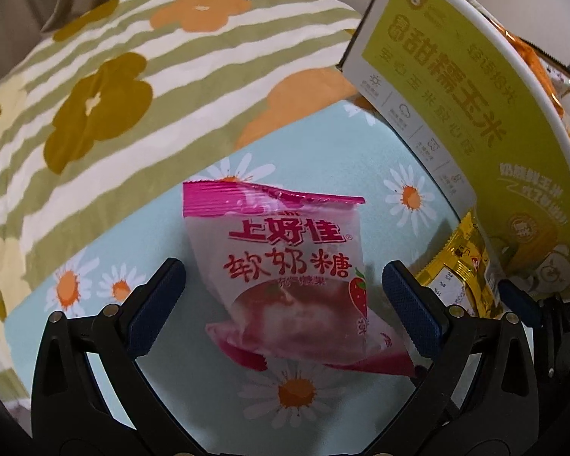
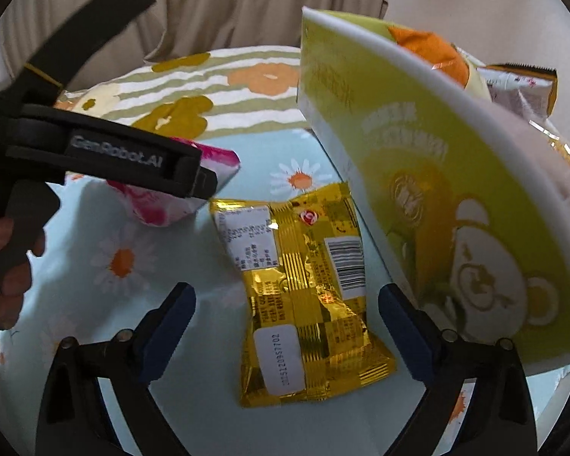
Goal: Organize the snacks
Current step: 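Grasp the pink soft-candy bag with left tool while right tool grasps gold bag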
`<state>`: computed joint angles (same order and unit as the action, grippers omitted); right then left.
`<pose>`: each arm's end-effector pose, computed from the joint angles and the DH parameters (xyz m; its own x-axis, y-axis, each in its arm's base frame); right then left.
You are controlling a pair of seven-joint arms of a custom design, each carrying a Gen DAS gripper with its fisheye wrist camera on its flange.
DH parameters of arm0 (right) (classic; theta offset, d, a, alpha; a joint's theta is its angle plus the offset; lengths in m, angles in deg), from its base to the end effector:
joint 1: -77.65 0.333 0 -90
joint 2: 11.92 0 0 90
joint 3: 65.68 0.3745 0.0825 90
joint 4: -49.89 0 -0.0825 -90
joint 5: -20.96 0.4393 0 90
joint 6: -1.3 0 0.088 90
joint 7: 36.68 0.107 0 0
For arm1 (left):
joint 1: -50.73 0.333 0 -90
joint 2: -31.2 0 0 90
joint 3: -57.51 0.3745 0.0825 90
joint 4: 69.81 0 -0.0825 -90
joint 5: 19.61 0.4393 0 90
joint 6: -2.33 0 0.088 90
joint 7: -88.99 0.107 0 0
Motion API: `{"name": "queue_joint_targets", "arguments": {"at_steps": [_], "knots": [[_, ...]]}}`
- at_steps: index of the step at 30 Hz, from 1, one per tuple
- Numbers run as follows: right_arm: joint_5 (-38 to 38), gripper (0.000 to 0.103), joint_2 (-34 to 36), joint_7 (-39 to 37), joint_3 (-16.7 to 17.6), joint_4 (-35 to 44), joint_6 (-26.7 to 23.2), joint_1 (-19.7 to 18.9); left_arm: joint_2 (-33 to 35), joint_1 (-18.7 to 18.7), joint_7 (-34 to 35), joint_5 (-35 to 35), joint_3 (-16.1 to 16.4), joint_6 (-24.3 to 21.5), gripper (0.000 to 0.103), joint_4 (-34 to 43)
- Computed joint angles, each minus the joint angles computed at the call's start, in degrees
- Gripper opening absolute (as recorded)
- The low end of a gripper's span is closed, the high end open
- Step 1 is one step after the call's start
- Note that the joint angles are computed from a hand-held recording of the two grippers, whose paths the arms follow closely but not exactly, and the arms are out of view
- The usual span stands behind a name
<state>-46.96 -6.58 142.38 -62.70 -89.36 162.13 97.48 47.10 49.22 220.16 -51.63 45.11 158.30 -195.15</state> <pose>0.4702 0.2461 0.2928 -0.0891 -0.9938 0.0664 -0.8444 0.0400 -0.5342 0.6163 -0.1294 0.2978 -0.4683 -0.8620 0.1943 -0.8512 0.3811 -0.3609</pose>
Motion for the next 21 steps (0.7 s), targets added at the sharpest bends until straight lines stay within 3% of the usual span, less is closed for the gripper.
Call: {"name": "queue_joint_targets", "arguments": {"at_steps": [2,7,10,13,21], "knots": [[0.67,0.095,0.43,-0.64,0.04,0.17,0.06,0.0,-0.02,-0.27,0.52,0.41,-0.07,1.19,0.099,-0.33],[2.72,0.095,1.0,-3.04,-0.2,0.74,0.53,-0.06,-0.74,-0.86,0.8,2.29,0.11,3.91,0.076,-1.59],[4.38,0.095,1.52,-4.48,-0.48,1.16,1.53,-0.18,-0.78,0.09,2.56,1.06,-0.58,3.98,0.067,-1.61],[6.43,0.087,2.2,-6.31,-0.95,1.48,2.44,-0.44,-1.15,1.15,4.37,-1.37,-1.18,2.42,0.058,-1.34],[10.42,0.076,2.73,-10.02,-1.99,1.49,5.08,-0.56,-3.45,1.56,5.74,-4.81,0.04,0.54,0.056,-2.61]]}}
